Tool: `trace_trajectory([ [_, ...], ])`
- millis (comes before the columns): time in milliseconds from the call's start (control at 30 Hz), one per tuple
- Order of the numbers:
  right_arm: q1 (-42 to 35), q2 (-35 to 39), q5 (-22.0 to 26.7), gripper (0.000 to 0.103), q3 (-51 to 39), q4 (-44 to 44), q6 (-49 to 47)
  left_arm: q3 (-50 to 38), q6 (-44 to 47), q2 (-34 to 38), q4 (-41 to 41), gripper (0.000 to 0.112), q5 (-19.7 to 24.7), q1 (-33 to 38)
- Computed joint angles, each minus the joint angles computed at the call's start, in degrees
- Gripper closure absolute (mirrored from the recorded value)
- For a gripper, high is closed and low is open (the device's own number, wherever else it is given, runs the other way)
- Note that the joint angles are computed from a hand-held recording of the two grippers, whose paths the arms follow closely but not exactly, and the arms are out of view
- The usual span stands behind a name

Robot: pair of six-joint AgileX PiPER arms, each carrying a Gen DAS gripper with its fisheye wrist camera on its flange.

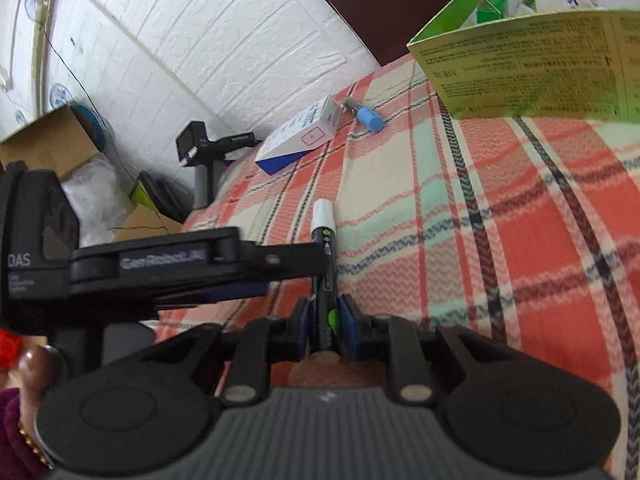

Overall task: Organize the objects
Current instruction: 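Grasp the white-capped black marker with the left tool, then drop the marker into the green box and open the left tool, then withdraw the left tool toward the white HP box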

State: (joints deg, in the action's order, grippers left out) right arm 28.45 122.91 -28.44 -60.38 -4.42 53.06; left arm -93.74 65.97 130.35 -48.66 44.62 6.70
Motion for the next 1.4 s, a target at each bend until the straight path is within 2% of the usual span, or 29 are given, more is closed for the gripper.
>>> trace_trajectory([
  [33, 0.0, -0.1, -1.5, 0.085, 0.8, -0.7, 0.3, 0.9, 1.7, -0.5, -0.2, 0.063, 0.0, -0.6],
  [100, 1.0, -0.9, -1.0, 0.085, 1.1, 3.2, -5.2, 1.8, 1.7, -1.3, 0.3, 0.081, -0.6, -1.8],
  [200, 2.5, -3.3, -1.6, 0.085, 3.1, 12.8, -16.4, -3.8, -3.5, 0.2, 0.9, 0.093, 7.0, -2.2],
  [233, 3.2, -4.2, -2.1, 0.085, 3.8, 17.5, -21.5, -4.0, -3.1, -0.4, 0.0, 0.095, 7.5, -3.1],
  [333, 4.3, -7.9, -6.3, 0.086, 7.2, 31.3, -35.7, -1.5, 1.8, -4.2, -2.9, 0.095, 5.3, -7.2],
  [467, 3.3, -12.5, -13.6, 0.086, 12.4, 43.2, -45.9, -8.2, -1.2, -2.9, -2.9, 0.095, 7.5, -13.6],
  [567, 0.6, -14.5, -16.6, 0.086, 14.6, 47.4, -48.5, -11.0, -0.3, -1.9, -3.2, 0.094, 5.2, -19.2],
  [633, -2.6, -15.3, -17.4, 0.086, 16.1, 46.4, -46.9, -13.6, -1.0, -0.3, -2.3, 0.094, 3.3, -22.7],
  [700, -5.5, -14.9, -17.7, 0.086, 16.4, 46.3, -46.7, -18.2, -3.7, 2.5, -0.2, 0.094, 3.2, -25.3],
  [733, -6.9, -14.3, -17.8, 0.086, 16.3, 46.2, -46.7, -21.1, -5.6, 4.2, 1.1, 0.093, 4.0, -26.2],
  [800, -9.5, -12.9, -16.8, 0.085, 15.3, 48.4, -49.1, -24.1, -8.7, 6.5, 3.8, 0.083, 2.6, -28.0],
  [833, -10.6, -12.0, -15.3, 0.081, 14.1, 50.4, -51.4, -23.7, -9.1, 6.8, 4.7, 0.077, 0.5, -28.8],
  [867, -11.6, -11.4, -13.6, 0.08, 13.0, 53.7, -54.7, -21.9, -8.2, 6.3, 5.0, 0.077, -2.7, -29.5],
  [900, -11.5, -10.5, -14.0, 0.08, 12.1, 55.3, -57.9, -19.5, -6.7, 5.5, 5.2, 0.077, -6.1, -30.0],
  [933, -11.0, -10.1, -14.6, 0.071, 11.7, 56.2, -60.1, -17.5, -5.2, 4.7, 5.4, 0.077, -8.7, -30.1],
  [967, -10.1, -10.2, -15.8, 0.057, 12.4, 56.2, -60.0, -15.6, -3.5, 4.0, 5.0, 0.077, -10.5, -29.8],
  [1033, -8.0, -9.5, -18.5, 0.046, 12.2, 58.3, -61.4, -12.9, -0.9, 2.6, 3.5, 0.074, -12.4, -28.7],
  [1300, 3.2, -7.3, -28.1, 0.046, 10.6, 71.9, -71.2, -2.3, 10.1, -2.7, -7.3, 0.073, -19.2, -22.3],
  [1400, 6.1, -7.1, -29.3, 0.046, 9.5, 74.4, -73.4, 1.8, 17.9, -4.1, -14.7, 0.063, -22.2, -19.4],
])
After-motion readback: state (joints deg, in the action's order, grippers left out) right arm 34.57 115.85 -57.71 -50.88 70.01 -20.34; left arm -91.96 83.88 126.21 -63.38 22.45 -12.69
